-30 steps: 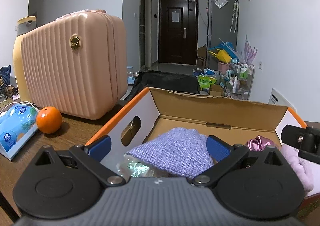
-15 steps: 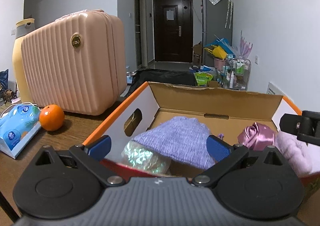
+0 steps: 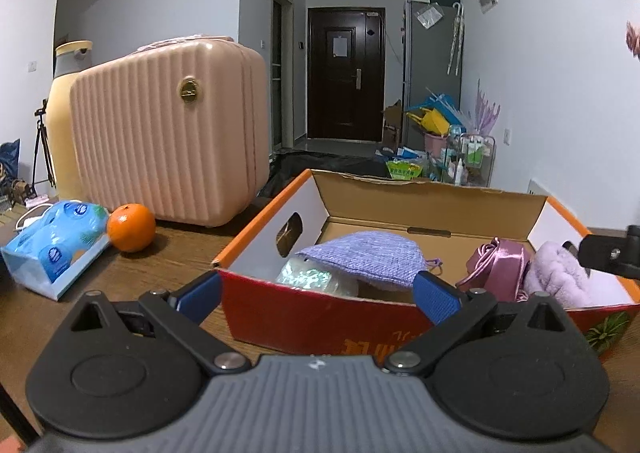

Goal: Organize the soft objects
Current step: 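Withdraw both grippers from the box back toward the plush toys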

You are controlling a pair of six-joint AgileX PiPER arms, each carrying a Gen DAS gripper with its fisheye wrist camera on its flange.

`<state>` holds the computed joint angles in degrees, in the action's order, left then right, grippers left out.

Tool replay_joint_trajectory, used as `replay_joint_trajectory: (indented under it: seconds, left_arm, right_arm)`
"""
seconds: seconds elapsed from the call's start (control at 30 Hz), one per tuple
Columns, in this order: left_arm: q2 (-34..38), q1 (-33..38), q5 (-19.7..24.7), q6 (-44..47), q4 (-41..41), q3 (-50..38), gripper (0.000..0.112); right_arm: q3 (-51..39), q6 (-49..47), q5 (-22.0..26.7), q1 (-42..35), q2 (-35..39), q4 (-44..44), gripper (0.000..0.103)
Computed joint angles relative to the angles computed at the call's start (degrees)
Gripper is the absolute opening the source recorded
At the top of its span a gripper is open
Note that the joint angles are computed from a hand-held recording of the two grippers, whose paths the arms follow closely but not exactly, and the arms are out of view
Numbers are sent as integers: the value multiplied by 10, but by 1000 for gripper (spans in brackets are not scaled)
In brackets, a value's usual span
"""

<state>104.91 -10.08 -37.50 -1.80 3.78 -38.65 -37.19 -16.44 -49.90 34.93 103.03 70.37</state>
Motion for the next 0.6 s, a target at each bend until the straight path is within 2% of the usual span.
replay_joint_trajectory:
  seconds: [0.13, 0.43, 0.6]
  left_arm:
    - [-21, 18, -20, -26, 29, 30, 103]
    - [-68, 57, -51, -61, 92, 100, 103]
    - [-103, 91, -67, -89, 147, 144, 103]
  right_arm:
    - [47, 39, -47, 37, -35, -1, 103]
    - [97, 33, -103, 129, -89, 73, 103]
    - [124, 28, -155, 198, -134, 119, 103]
